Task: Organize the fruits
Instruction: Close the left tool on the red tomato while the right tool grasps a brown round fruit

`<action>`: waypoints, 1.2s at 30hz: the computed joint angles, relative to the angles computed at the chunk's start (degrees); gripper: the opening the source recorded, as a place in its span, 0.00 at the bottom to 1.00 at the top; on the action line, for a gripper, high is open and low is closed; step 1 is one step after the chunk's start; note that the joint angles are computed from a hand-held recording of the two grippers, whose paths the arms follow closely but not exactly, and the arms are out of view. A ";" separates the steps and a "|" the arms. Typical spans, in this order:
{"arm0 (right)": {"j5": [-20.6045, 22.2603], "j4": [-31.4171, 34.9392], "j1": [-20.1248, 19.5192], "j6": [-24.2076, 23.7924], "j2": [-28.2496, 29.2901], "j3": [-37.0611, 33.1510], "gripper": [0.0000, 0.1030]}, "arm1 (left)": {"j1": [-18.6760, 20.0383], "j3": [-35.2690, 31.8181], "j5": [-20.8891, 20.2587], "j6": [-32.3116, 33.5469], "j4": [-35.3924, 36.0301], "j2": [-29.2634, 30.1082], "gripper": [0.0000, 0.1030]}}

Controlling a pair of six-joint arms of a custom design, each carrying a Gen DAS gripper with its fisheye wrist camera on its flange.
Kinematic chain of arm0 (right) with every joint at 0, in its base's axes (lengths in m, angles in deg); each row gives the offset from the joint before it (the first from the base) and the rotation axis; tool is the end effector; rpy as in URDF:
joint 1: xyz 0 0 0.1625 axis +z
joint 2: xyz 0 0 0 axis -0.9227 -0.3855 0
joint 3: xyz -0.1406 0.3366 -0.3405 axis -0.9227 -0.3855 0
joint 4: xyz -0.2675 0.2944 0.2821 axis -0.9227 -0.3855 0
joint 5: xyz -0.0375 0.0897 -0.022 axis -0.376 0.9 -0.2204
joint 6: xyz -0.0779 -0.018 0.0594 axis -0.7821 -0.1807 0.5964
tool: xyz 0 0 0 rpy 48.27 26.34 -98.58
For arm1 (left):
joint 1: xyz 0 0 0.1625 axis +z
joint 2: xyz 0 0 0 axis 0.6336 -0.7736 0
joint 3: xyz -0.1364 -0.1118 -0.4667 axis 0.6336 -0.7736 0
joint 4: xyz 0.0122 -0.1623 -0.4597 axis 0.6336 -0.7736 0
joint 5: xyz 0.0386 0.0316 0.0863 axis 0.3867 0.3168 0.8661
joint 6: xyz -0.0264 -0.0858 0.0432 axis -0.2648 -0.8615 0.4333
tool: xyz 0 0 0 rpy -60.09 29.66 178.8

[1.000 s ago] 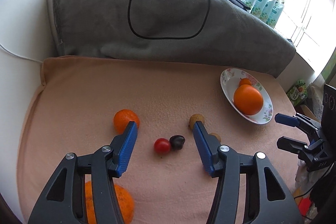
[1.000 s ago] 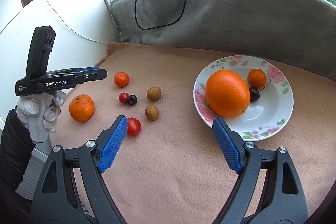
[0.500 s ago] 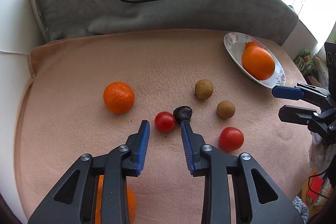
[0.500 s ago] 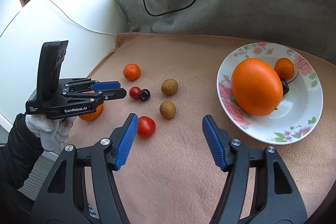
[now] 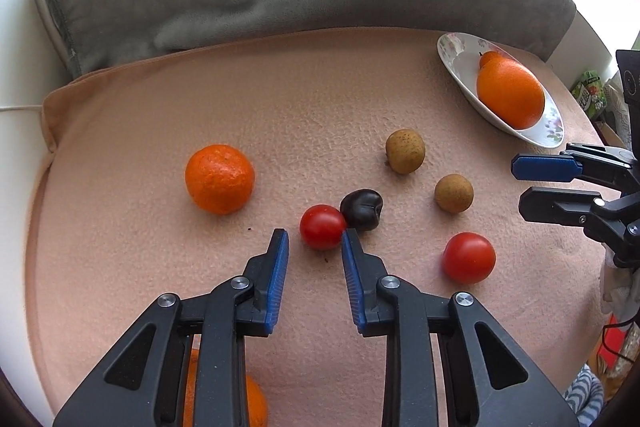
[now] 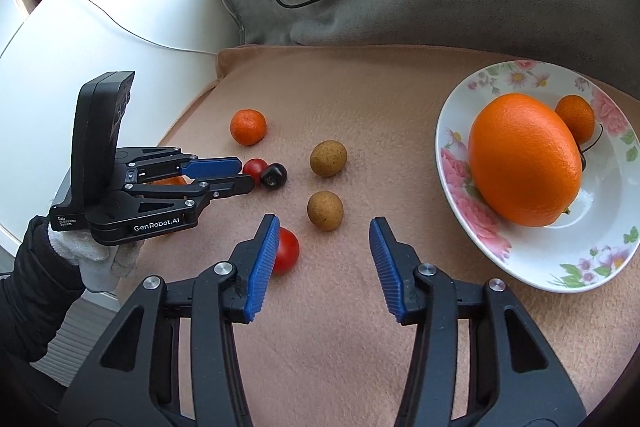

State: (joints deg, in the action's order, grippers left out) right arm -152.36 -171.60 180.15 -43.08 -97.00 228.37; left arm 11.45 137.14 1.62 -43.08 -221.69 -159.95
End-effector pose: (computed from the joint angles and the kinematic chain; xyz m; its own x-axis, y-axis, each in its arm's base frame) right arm 0.2350 -0.3218 0.0641 -0.8960 -0.2115 0.3905 -0.3847 0.8090 -0.4445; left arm -0.0870 -0.3998 0.1970 -0.6131 0.5888 -0.5268 0.7018 0.7121 -0.0209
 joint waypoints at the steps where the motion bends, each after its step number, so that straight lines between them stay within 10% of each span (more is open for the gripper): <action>1: 0.06 0.05 -0.12 -0.01 0.12 -0.09 0.48 | 0.06 -0.08 -0.16 -0.01 -0.08 0.09 0.25; 36: -0.39 5.54 -2.18 0.08 3.52 -4.37 0.33 | -0.48 0.69 0.22 1.10 -3.56 1.57 0.22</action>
State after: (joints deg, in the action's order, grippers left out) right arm -152.75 -166.06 177.97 -43.01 -93.48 223.99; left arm 10.98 137.83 1.84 -41.97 -225.25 -158.37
